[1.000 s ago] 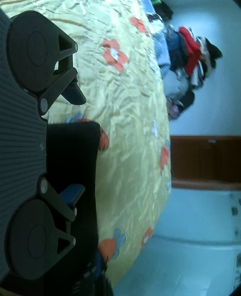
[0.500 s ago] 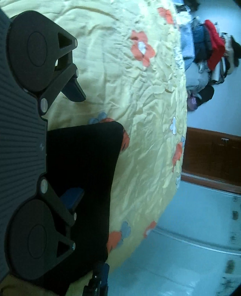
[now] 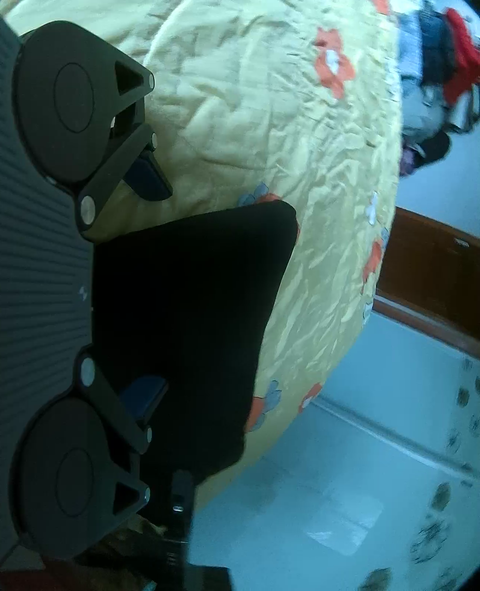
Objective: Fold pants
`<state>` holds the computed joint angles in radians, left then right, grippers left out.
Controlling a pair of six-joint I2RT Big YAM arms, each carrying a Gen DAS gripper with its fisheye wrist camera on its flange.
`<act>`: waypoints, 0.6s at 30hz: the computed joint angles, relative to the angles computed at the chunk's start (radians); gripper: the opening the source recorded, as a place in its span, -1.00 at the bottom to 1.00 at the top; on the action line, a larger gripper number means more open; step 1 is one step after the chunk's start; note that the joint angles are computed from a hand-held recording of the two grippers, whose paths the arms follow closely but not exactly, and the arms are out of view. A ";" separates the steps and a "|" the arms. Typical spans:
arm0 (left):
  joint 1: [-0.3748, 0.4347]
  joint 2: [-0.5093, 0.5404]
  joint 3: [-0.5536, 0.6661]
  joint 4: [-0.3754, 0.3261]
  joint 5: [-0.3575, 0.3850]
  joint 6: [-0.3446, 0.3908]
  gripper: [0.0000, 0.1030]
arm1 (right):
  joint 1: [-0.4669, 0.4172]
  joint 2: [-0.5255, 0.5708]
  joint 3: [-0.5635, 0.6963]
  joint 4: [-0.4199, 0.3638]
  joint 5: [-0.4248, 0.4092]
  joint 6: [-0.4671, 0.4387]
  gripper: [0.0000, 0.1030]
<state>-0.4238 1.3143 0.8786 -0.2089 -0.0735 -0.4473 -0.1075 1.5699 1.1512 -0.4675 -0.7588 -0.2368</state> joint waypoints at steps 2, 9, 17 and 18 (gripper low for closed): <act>-0.013 -0.004 -0.018 0.022 -0.021 0.050 1.00 | -0.001 -0.012 -0.043 0.092 -0.003 0.057 1.00; -0.044 -0.003 -0.048 0.079 -0.095 0.076 1.00 | -0.041 0.007 -0.074 0.202 -0.114 0.169 1.00; -0.046 -0.011 -0.056 0.077 -0.093 0.077 1.00 | 0.002 -0.029 -0.089 0.151 -0.029 0.042 1.00; -0.048 -0.013 -0.056 0.076 -0.086 0.077 1.00 | 0.003 -0.030 -0.088 0.147 -0.025 0.038 1.00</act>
